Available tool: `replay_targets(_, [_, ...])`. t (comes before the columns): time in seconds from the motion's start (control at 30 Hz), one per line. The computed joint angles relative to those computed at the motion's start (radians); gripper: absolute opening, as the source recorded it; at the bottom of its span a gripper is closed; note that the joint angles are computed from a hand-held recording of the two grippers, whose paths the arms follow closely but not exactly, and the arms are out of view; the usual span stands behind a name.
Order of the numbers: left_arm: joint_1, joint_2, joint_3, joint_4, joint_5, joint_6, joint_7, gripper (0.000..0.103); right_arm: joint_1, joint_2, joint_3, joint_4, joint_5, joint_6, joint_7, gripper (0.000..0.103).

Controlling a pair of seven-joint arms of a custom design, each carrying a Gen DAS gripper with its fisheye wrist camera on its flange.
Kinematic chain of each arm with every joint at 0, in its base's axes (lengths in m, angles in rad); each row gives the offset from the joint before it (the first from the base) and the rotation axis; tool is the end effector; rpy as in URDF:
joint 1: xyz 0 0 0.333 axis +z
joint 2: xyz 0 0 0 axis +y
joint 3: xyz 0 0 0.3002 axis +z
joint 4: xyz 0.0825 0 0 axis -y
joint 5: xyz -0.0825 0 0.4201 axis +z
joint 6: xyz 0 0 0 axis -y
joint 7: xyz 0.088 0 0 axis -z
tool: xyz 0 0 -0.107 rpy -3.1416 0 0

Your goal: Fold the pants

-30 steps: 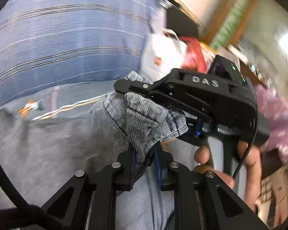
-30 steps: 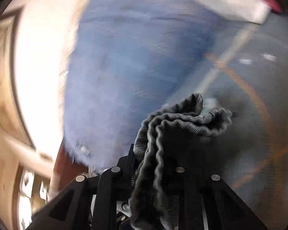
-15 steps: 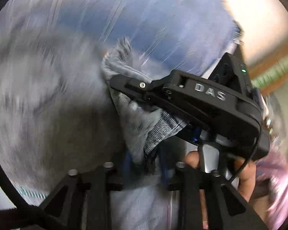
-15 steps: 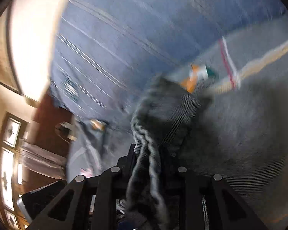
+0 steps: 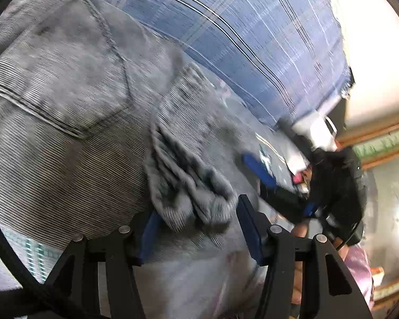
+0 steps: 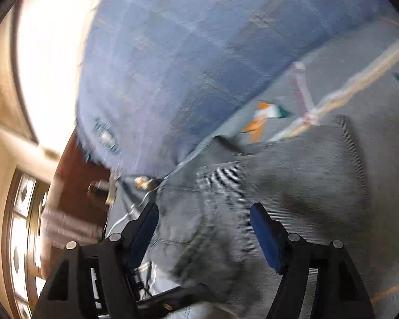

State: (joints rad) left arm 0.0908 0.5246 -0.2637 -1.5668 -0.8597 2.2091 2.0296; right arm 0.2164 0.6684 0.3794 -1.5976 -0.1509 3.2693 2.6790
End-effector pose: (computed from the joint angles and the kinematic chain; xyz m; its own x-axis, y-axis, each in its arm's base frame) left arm 0.7226 -0.1255 0.3426 -0.1616 -0.6822 0.7131 -0.9725 -0.0130 -0.2327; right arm 0.6572 0.3873 0.3576 -0.1562 -0.5459 -0.8232 -0.7163 0.6364 -0.2861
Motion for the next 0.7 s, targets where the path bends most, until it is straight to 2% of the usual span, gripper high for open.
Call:
replay_targets(0.03, [-0.013, 0.001, 0.014, 0.005, 0.033, 0.001, -0.031, 0.051, 0.046, -0.021, -0.065, -0.004, 0.01, -0.064, 0.051, 0.074])
replay_targets(0.07, [-0.031, 0.013, 0.029, 0.027, 0.079, 0.002, -0.065, 0.042, 0.095, -0.035, -0.121, 0.002, 0.046, -0.129, 0.054, 0.074])
replay_targets(0.1, [-0.055, 0.002, 0.048, 0.019, 0.141, 0.028, -0.091, 0.023, 0.117, -0.043, -0.149, 0.001, 0.053, -0.17, 0.059, 0.071])
replay_targets(0.13, [-0.077, -0.013, 0.064, 0.006, 0.199, 0.057, -0.122, 0.022, 0.143, -0.036, -0.174, 0.03, 0.052, -0.232, 0.055, 0.064])
replay_targets(0.2, [-0.057, -0.04, 0.052, -0.033, 0.183, 0.073, -0.126, 0.021, 0.218, -0.039, -0.262, 0.063, 0.028, -0.31, 0.08, 0.061])
replay_targets(0.23, [-0.064, -0.042, 0.055, -0.033, 0.205, 0.081, -0.134, 0.021, 0.236, -0.042, -0.283, 0.066, 0.018, -0.315, 0.086, 0.061])
replay_targets(0.3, [-0.07, -0.02, 0.059, -0.01, 0.24, 0.075, -0.147, 0.021, 0.254, -0.04, -0.303, 0.076, -0.003, -0.305, 0.079, 0.061])
replay_targets(0.33, [-0.084, -0.014, 0.056, -0.014, 0.259, 0.087, -0.156, 0.023, 0.258, -0.035, -0.308, 0.095, -0.012, -0.335, 0.067, 0.061])
replay_targets(0.4, [-0.09, -0.02, 0.051, -0.021, 0.281, 0.113, -0.142, 0.024, 0.239, -0.003, -0.277, 0.156, 0.004, -0.426, 0.025, 0.062])
replay_targets(0.43, [-0.086, -0.04, 0.045, -0.049, 0.275, 0.121, -0.136, 0.027, 0.229, 0.02, -0.259, 0.191, 0.021, -0.47, 0.001, 0.062])
replay_targets(0.5, [-0.085, -0.061, 0.044, -0.06, 0.279, 0.137, -0.128, 0.033, 0.245, 0.017, -0.277, 0.188, 0.017, -0.457, 0.001, 0.062])
replay_targets(0.57, [-0.077, -0.097, 0.045, -0.082, 0.267, 0.176, -0.112, 0.034, 0.235, -0.004, -0.264, 0.139, 0.021, -0.335, -0.029, 0.062])
replay_targets(0.6, [-0.057, -0.099, 0.038, -0.072, 0.229, 0.183, -0.09, 0.041, 0.241, -0.013, -0.269, 0.118, 0.012, -0.257, -0.036, 0.062])
replay_targets(0.63, [-0.027, -0.105, 0.031, -0.069, 0.174, 0.178, -0.071, 0.054, 0.246, -0.017, -0.27, 0.108, -0.002, -0.191, -0.054, 0.062])
replay_targets(0.7, [0.002, -0.111, 0.043, -0.063, 0.118, 0.18, -0.094, 0.062, 0.263, -0.013, -0.28, 0.116, -0.022, -0.14, -0.078, 0.066])
